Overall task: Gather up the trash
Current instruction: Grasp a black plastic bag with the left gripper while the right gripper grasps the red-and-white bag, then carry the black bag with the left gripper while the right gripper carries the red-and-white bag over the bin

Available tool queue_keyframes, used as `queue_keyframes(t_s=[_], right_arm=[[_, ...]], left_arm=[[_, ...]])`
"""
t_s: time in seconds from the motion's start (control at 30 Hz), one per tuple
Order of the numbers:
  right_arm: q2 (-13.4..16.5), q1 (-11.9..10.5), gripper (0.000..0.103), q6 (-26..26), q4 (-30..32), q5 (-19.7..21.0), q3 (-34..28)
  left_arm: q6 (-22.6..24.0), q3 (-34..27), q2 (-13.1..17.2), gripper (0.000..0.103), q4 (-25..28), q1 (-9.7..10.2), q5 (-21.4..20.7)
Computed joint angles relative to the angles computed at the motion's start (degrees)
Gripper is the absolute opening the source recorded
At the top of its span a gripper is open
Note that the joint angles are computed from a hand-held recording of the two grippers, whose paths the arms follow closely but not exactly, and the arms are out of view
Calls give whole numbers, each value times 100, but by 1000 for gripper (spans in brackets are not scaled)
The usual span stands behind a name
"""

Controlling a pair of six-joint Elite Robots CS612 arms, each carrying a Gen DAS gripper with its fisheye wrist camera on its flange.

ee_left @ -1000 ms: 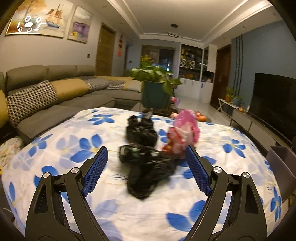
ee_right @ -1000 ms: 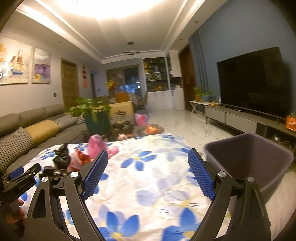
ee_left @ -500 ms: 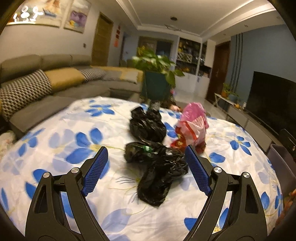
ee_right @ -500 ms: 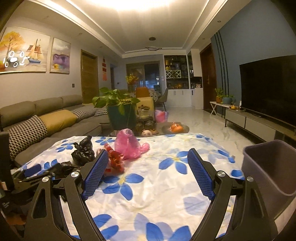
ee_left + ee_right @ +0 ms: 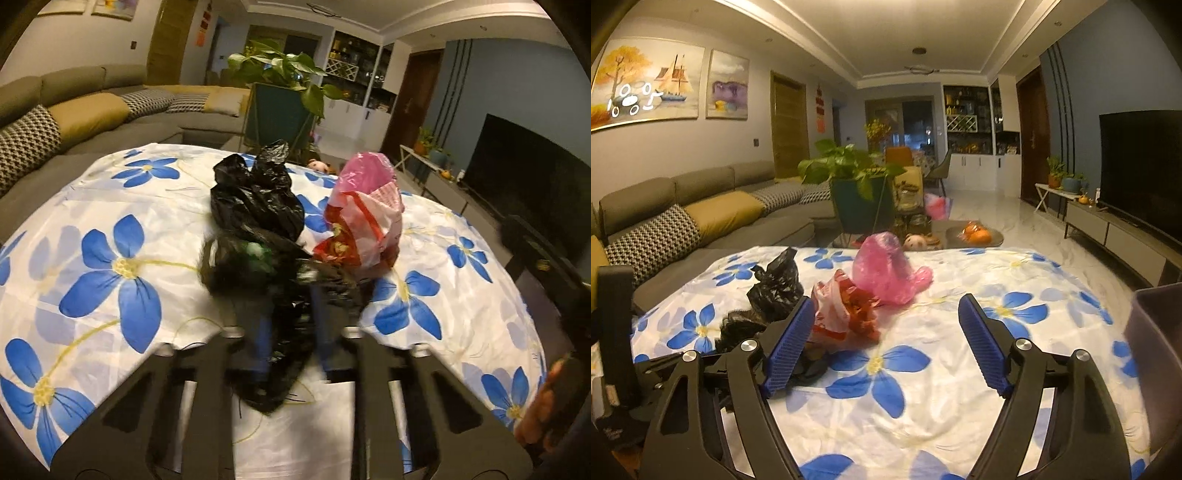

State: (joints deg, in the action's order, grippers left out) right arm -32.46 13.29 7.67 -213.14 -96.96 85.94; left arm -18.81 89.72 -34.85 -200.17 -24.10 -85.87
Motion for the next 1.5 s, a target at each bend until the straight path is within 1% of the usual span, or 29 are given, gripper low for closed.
queue_keyframes(t_s=[0.03,0.07,0.17,0.23,0.27,0.4,0.47,0.53,0.63,0.7,0.73,0.8,0.83,0.9,0.97,1.23,1.5], right_arm=[[21,7,76,1,86,30,-59],[30,10,76,-6,145,46,-93],[96,45,74,-66,392,62,-269],[133,66,73,-118,533,41,-367],[162,82,72,-148,629,26,-441],[271,128,70,-203,881,-34,-726],[328,146,68,-173,1040,-52,-882],[381,160,65,-149,1217,-96,-1027],[464,170,56,-108,1510,-103,-1206],[501,168,41,-109,1786,-58,-1288],[514,160,38,-126,1845,3,-1303],[517,148,27,-162,1843,102,-1305],[513,148,26,-191,1814,130,-1296],[519,151,17,-257,1753,164,-1283],[518,163,14,-296,1686,160,-1267],[349,157,12,-283,1134,216,-881],[110,153,12,-261,760,178,-374]], left_arm=[[-10,13,-5,8,-38,6,-28],[-36,50,-13,5,-134,10,-33],[-118,194,-76,4,-460,14,43],[-69,309,-139,4,-763,7,278],[-15,366,-173,4,-944,-4,490],[-52,431,-245,4,-1354,33,948],[12,397,-257,4,-1447,54,1162],[47,350,-252,4,-1466,67,1273],[7,288,-213,4,-1575,93,1279],[27,252,-167,4,-1597,78,1312],[38,241,-149,4,-1591,76,1305],[72,208,-114,4,-1509,71,1292],[87,181,-95,4,-1467,70,1297],[107,178,-82,4,-1411,62,1322],[97,166,-74,4,-1383,79,1300],[38,257,-112,4,-1443,91,1341],[173,463,-255,4,-1597,-9,1444]])
